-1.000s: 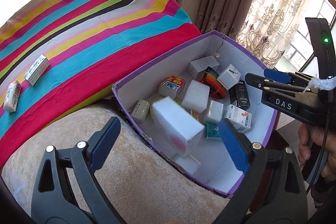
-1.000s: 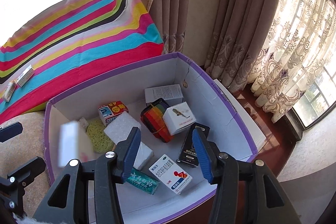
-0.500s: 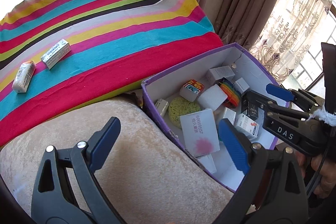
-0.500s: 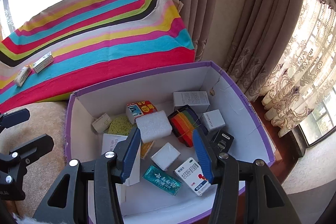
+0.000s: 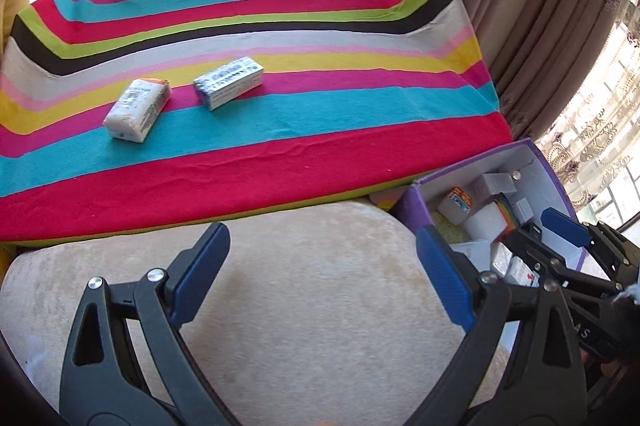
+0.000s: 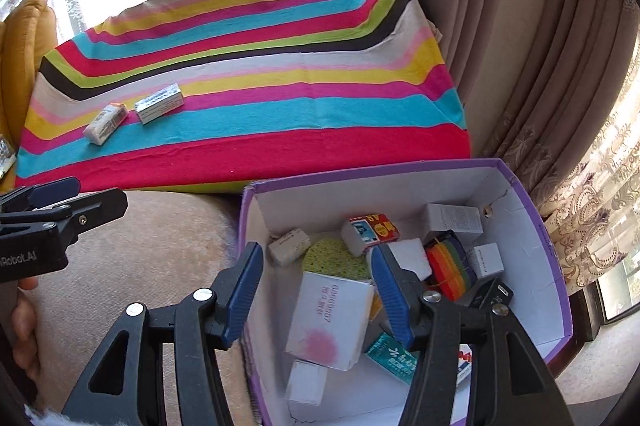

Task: Organize objects
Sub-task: 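Move both open tools back to the last two items on the cushion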

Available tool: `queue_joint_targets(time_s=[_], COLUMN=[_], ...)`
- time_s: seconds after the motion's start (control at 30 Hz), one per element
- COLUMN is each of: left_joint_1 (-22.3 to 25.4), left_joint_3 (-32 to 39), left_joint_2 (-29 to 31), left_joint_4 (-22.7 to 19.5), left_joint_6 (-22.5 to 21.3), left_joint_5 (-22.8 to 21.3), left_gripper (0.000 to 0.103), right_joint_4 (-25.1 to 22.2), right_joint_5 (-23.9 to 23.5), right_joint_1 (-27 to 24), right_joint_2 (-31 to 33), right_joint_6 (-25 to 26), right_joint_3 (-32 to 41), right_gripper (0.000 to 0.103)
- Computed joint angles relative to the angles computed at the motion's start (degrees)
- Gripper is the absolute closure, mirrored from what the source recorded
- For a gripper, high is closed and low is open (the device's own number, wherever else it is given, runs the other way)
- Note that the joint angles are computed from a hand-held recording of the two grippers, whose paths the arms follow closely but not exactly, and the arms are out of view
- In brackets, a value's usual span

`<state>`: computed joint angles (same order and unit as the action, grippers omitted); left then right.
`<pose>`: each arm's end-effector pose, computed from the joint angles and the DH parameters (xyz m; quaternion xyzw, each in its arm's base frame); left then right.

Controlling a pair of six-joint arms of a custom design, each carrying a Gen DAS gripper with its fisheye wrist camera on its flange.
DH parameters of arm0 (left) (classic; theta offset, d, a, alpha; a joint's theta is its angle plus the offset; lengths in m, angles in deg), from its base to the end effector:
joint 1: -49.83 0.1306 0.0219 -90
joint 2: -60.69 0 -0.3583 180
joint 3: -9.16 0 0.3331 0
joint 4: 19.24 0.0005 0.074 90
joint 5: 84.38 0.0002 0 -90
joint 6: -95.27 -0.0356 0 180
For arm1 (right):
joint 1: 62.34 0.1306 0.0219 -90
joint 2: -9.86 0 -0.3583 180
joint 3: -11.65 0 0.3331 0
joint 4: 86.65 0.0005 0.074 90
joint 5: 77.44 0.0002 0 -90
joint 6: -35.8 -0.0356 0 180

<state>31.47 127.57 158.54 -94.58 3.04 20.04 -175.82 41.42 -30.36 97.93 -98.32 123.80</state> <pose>0.4195 -0.1491 0.5138 0.2064 0.9236 -0.1606 0.2804 0.3131 0.1746 0.5291 0.1534 0.9347 -0.0629 0.3145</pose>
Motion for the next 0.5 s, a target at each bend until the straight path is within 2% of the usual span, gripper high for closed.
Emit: queue_joint_targets(time_s=[0.07, 0.17, 0.3, 0.5], left_joint_1=[1.5, 3.5, 6.4, 9.1], left_joint_3=[1.0, 2.3, 4.5, 7.9], left_joint_2=[0.7, 1.8, 3.7, 6.5], left_joint_4=[-0.1, 0.0, -0.6, -1.5], left_joint_6=[0.3, 0.4, 0.3, -1.1], left_joint_5=[-0.5, -1.8, -2.2, -3.0], left_gripper=[0.007, 0.007, 0.007, 0.007], right_joint_4=[0.6, 1.5, 0.5, -3.7], right_joint_5=[0.6, 1.7, 2.3, 3.8], right_joint_1=[0.9, 1.9, 2.4, 2.8], right_joint_2=[1.6, 4.2, 8.9, 17.1], right_joint_6=[0.8, 2.1, 3.0, 3.6], right_joint_3=[1.9, 5.0, 10.6, 20.9], right_gripper=[0.027, 0.019, 0.018, 0.014])
